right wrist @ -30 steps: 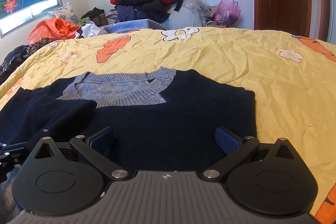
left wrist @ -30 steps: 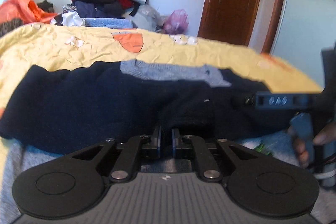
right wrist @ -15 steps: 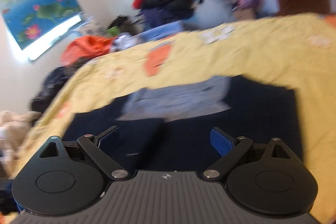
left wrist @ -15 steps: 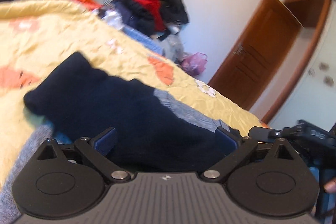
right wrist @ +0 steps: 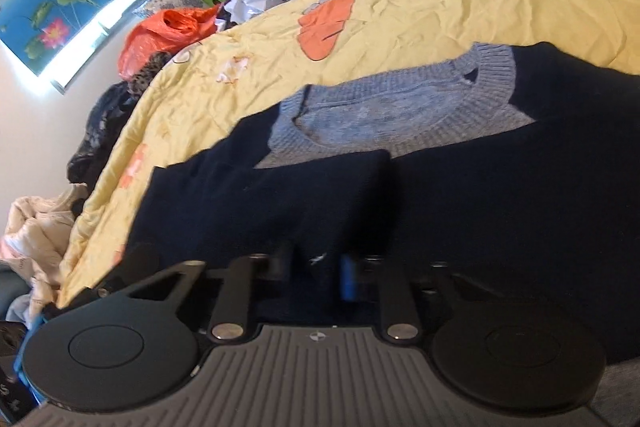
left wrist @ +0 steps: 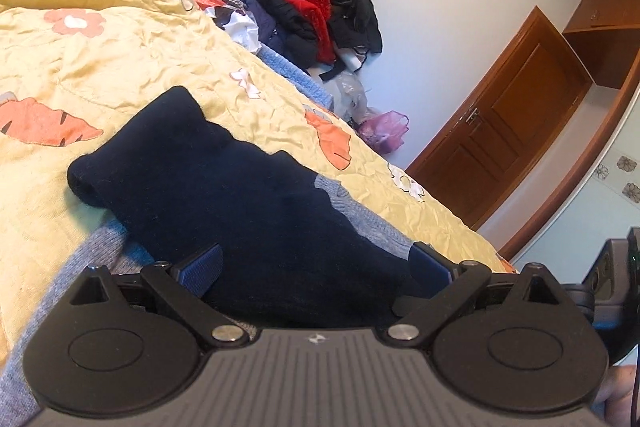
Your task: Fold small clothes
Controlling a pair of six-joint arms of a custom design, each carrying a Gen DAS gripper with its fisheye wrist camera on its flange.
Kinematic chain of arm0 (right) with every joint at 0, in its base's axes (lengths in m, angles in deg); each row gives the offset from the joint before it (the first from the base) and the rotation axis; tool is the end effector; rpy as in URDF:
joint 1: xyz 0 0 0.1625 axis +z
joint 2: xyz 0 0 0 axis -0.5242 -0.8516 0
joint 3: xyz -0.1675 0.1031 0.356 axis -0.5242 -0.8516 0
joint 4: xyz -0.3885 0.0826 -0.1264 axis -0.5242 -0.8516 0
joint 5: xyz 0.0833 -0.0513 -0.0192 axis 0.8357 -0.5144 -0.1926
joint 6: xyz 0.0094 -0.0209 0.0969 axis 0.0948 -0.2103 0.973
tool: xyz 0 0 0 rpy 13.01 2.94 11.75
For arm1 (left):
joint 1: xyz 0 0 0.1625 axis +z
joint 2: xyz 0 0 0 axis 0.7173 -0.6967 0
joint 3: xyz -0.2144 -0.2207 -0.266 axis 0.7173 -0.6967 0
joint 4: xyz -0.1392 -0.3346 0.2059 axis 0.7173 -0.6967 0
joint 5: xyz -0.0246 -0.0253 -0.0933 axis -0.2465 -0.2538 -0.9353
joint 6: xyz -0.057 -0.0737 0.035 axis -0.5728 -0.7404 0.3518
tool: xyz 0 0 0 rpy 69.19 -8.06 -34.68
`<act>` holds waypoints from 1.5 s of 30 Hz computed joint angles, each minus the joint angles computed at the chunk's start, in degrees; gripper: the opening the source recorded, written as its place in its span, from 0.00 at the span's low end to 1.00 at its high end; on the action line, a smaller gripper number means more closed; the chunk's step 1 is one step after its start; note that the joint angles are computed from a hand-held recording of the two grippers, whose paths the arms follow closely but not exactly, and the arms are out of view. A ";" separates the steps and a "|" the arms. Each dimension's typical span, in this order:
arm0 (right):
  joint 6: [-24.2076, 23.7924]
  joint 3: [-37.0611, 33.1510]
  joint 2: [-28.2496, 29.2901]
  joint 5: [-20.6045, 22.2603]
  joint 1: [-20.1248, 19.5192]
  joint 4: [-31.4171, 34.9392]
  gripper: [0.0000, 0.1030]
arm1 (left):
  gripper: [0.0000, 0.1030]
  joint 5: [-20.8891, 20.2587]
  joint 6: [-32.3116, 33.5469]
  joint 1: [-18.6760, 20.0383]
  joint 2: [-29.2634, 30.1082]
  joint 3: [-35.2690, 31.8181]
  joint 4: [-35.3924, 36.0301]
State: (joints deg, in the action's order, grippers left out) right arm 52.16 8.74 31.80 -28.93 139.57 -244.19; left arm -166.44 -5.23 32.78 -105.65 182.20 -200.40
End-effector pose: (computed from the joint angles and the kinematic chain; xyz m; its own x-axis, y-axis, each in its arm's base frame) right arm 0.3053 -0.6281 0.0029 -0.9706 -0.0072 0.2407 -0.1541 0.7866 -0.5980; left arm 0.0269 -0.6073 0.2748 -0.9768 0.1465 -0.1560 0.2117 0.5565 -0.8034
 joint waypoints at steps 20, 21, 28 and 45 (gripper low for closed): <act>-8.48 12.10 -11.82 -10.79 -2.94 -5.53 0.11 | 0.97 0.05 0.53 0.18 0.13 -0.50 0.56; -8.39 12.40 -11.78 -10.74 -3.13 -5.92 0.11 | 0.97 0.12 0.54 0.16 0.12 -0.48 0.51; -8.91 13.16 -11.95 -10.02 -3.18 -7.56 0.11 | 0.97 0.23 0.58 0.13 0.17 -0.49 0.55; -6.29 14.87 -11.20 -9.22 -3.41 -16.16 0.63 | 0.97 0.60 0.53 0.15 0.19 -0.48 0.55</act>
State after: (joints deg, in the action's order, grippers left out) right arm 45.87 23.61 20.60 -38.14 136.16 -260.35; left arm -165.85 -4.70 32.93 -105.46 181.72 -199.85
